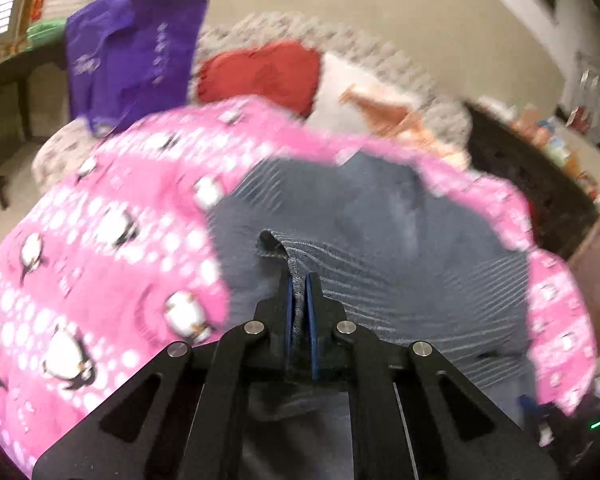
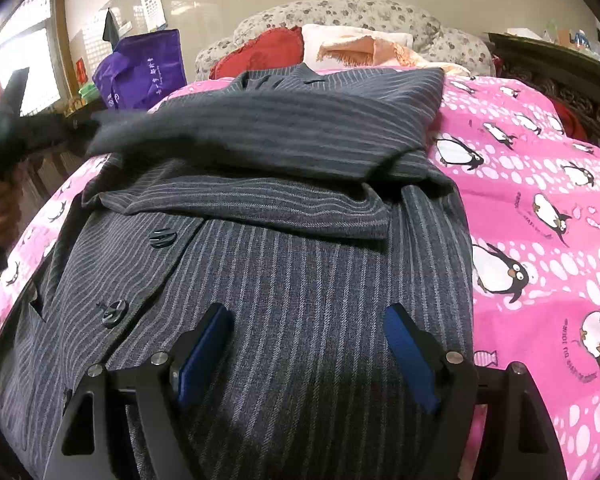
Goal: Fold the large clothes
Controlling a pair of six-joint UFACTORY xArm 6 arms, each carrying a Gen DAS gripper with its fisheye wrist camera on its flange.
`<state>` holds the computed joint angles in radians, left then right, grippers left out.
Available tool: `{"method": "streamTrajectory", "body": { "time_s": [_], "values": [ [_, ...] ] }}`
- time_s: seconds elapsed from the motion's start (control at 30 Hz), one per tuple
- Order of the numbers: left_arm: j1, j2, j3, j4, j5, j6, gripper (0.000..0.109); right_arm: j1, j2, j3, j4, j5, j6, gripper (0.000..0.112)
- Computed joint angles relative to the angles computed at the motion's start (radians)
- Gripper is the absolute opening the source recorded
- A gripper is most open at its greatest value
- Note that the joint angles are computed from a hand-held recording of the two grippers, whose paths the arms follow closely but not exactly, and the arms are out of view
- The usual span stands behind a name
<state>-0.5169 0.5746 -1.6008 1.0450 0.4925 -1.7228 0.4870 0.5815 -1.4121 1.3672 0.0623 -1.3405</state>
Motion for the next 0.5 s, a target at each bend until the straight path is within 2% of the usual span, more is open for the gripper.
{"method": "streamTrajectory", "body": {
  "time_s": [0.07,0.13,0.23,0.27,0.33,0.4,0.43,0.5],
  "values": [
    [0.002,0.035,-0.001,-0.126,-0.003,0.093,0.006,0.000,-0.001,0.001,-0.001,0.001,0.001,0.079],
    [-0.002,0.045,-0.005,-0.163,0.001,0.125,0.007,-0.004,-0.003,0.005,-0.030,0.008,0.032,0.079],
    [-0.020,0.017,-0.004,-0.090,0.052,0.063,0.007,-0.029,-0.034,0.028,-0.162,0.052,0.184,0.078],
    [-0.028,0.005,-0.009,-0.061,0.079,0.048,0.007,-0.038,-0.047,0.023,-0.147,0.057,0.174,0.078],
    [-0.046,-0.020,-0.019,0.033,0.147,-0.010,0.015,-0.049,-0.065,-0.023,-0.042,0.019,0.074,0.078],
    [-0.051,-0.019,-0.046,0.119,0.156,-0.087,0.032,-0.061,-0.047,-0.091,-0.067,0.000,0.093,0.069],
    [-0.052,-0.005,-0.072,0.141,0.152,-0.103,0.033,-0.065,-0.032,-0.126,-0.099,0.006,0.118,0.058],
    [-0.052,0.076,-0.184,0.086,0.127,-0.009,0.033,-0.066,0.022,-0.212,-0.240,0.015,0.220,0.055]
  ]
}}
